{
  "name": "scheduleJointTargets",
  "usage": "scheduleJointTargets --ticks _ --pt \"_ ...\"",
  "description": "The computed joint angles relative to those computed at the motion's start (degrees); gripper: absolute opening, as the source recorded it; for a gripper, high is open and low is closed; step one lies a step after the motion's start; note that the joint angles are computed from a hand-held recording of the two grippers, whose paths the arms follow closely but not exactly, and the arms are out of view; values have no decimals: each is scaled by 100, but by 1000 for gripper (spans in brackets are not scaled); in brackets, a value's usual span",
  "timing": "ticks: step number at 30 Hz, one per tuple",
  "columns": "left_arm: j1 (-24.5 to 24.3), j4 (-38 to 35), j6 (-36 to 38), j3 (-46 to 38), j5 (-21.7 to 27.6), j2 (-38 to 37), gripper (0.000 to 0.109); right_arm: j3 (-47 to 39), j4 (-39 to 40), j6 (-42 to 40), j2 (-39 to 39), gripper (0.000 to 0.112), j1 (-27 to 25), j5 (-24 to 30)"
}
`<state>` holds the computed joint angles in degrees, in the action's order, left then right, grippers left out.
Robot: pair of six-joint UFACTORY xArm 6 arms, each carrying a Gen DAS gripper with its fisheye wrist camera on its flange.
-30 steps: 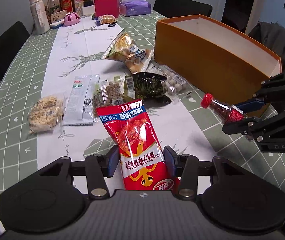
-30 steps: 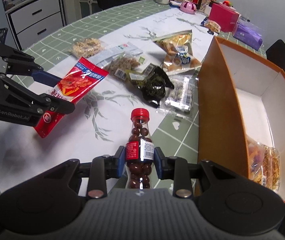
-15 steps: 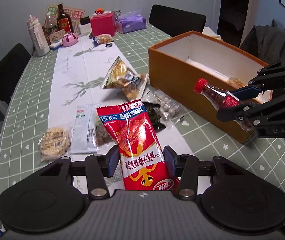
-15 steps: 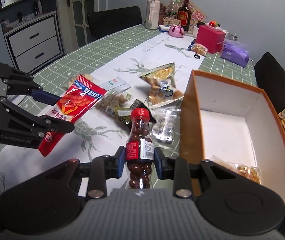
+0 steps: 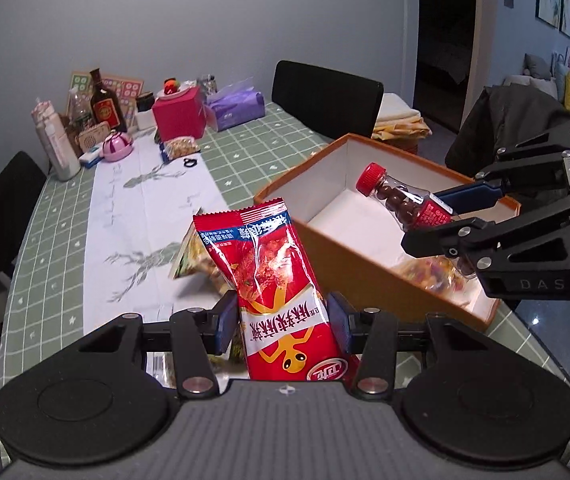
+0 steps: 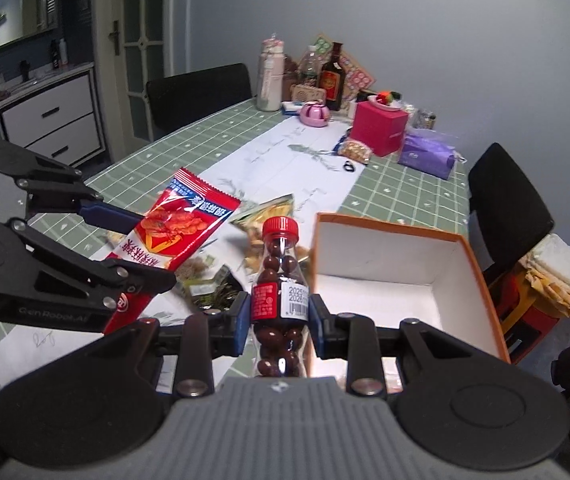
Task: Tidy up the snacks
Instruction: 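Carry the red packet and candy bottle over the orange box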
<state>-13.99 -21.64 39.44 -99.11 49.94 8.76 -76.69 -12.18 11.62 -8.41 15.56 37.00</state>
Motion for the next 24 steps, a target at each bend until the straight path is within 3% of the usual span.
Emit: scheduleJointTargets --ticks 24 --pt "-918 -29 -450 -2145 144 1683 55 -69 163 55 200 29 -1272 167"
